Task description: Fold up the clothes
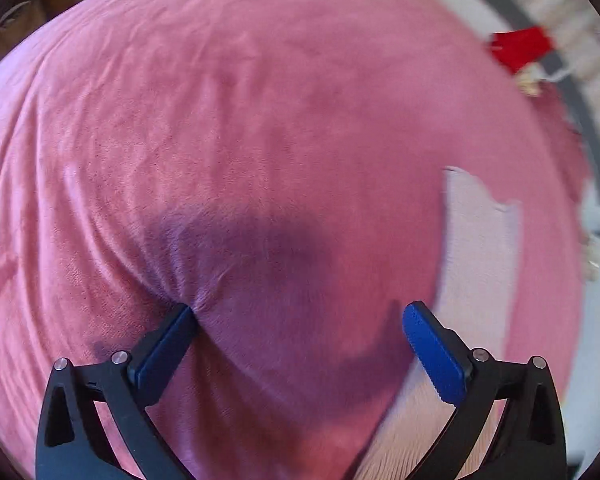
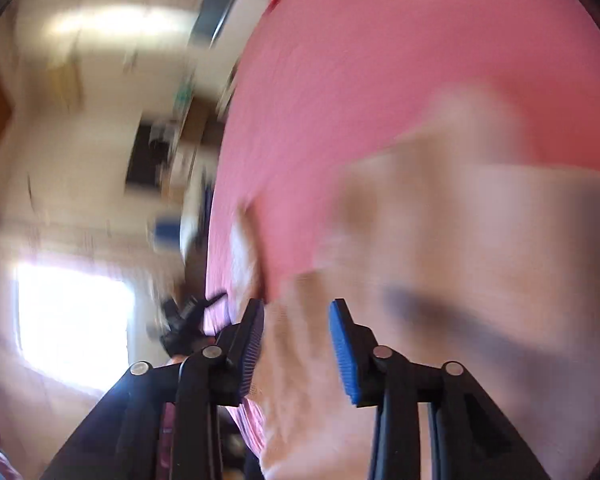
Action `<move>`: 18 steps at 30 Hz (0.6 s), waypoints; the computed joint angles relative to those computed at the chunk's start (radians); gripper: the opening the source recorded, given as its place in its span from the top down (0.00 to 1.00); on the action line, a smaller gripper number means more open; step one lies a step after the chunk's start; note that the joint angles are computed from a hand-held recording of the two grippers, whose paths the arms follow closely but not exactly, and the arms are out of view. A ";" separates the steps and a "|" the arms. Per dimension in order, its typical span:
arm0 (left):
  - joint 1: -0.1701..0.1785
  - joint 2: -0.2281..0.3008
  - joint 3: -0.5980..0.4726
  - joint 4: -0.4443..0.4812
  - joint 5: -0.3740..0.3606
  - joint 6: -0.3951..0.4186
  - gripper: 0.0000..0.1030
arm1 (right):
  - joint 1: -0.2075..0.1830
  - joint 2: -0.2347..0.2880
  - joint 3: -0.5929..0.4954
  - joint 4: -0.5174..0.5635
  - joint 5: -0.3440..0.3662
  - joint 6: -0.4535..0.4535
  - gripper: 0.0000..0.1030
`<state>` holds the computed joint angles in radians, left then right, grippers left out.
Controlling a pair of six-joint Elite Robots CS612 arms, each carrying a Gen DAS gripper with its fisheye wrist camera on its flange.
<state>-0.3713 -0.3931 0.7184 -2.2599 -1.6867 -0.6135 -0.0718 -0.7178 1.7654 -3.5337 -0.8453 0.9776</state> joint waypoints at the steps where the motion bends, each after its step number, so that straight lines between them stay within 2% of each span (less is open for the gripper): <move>1: -0.008 0.000 -0.007 0.018 0.039 -0.015 0.00 | -0.024 -0.020 0.062 -0.054 -0.016 0.021 0.65; 3: -0.023 -0.026 0.045 -0.037 0.106 -0.014 0.00 | -0.054 -0.054 0.166 -0.139 -0.066 0.027 0.65; 6: -0.043 -0.065 0.131 -0.149 0.182 0.022 0.00 | -0.074 -0.050 0.242 -0.266 -0.083 0.083 0.64; 8: -0.048 -0.082 0.184 -0.288 0.168 0.075 0.00 | -0.076 -0.027 0.262 -0.363 -0.082 0.148 0.64; 10: -0.057 -0.093 0.215 -0.437 0.169 0.175 0.00 | -0.074 -0.002 0.262 -0.422 -0.075 0.202 0.64; 11: -0.061 -0.095 0.224 -0.507 0.164 0.226 0.00 | -0.061 0.020 0.249 -0.469 -0.087 0.244 0.64; 12: -0.062 -0.090 0.212 -0.535 0.140 0.272 0.00 | -0.052 0.034 0.235 -0.480 -0.073 0.265 0.64; 14: -0.053 -0.049 0.124 -0.477 0.034 0.340 0.00 | -0.035 0.051 0.200 -0.478 -0.066 0.292 0.64; 16: -0.048 0.005 0.008 -0.338 0.000 0.368 0.00 | -0.017 0.060 0.177 -0.458 -0.069 0.301 0.64; 18: -0.043 0.036 -0.052 -0.253 -0.011 0.388 0.00 | -0.012 0.057 0.172 -0.456 -0.069 0.308 0.63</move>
<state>-0.4142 -0.3573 0.6663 -2.5133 -1.6976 -0.2258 -0.0842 -0.6606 1.9376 -3.9899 -0.9145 1.2853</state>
